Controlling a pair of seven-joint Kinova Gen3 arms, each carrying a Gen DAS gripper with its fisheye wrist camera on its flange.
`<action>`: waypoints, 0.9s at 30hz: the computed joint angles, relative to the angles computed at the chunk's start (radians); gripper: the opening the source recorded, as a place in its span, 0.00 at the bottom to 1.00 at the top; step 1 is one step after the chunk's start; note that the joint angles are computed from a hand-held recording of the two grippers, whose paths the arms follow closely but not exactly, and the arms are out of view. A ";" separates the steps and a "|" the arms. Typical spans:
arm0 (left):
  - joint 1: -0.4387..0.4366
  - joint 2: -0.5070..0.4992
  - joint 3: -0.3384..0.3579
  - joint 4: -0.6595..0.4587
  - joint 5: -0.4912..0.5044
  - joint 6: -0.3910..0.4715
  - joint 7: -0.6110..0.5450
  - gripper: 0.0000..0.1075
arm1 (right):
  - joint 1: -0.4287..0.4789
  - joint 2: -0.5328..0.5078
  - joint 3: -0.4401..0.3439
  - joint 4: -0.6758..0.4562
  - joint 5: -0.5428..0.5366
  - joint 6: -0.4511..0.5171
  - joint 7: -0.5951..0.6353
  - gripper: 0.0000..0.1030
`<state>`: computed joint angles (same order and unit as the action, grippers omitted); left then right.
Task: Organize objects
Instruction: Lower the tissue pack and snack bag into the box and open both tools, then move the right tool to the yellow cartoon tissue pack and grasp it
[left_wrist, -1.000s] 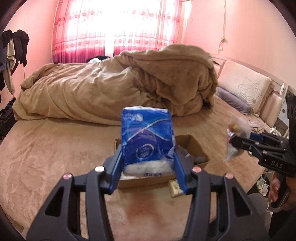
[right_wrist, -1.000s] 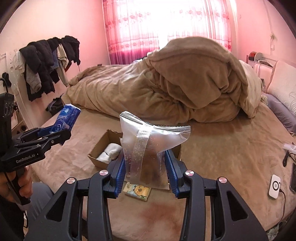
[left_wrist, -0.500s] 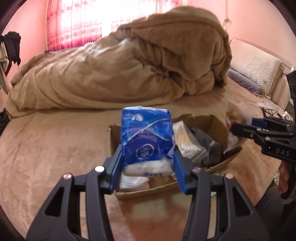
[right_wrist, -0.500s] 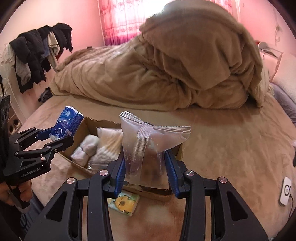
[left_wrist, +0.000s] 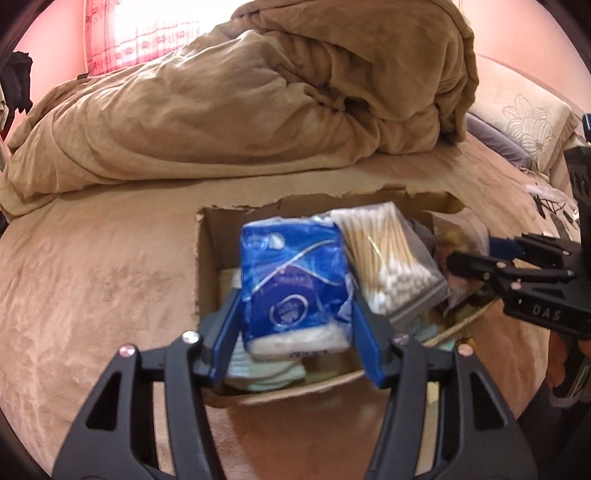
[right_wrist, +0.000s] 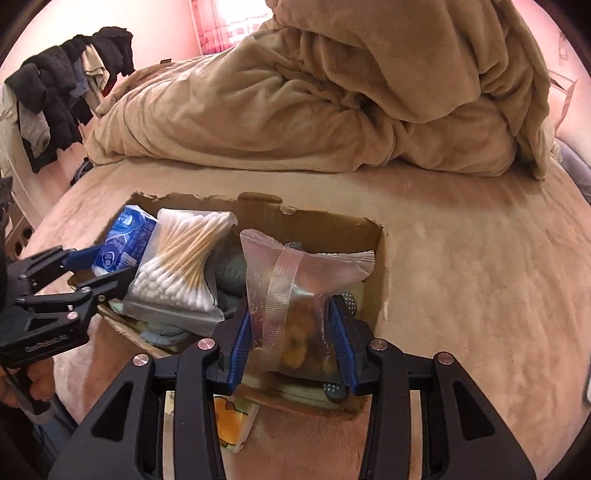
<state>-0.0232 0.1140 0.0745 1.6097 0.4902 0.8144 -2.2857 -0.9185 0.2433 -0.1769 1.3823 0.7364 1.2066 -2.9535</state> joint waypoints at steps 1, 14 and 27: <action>0.001 0.000 -0.001 -0.003 -0.005 0.005 0.006 0.56 | -0.003 0.003 0.000 -0.002 0.005 0.004 0.000 0.42; -0.016 -0.111 -0.049 0.016 0.071 0.053 -0.014 0.74 | -0.071 -0.022 -0.019 -0.034 0.086 0.093 -0.073 0.70; -0.036 -0.317 -0.218 0.050 0.208 0.264 -0.099 0.82 | -0.259 -0.009 -0.068 -0.193 0.227 0.327 -0.131 0.72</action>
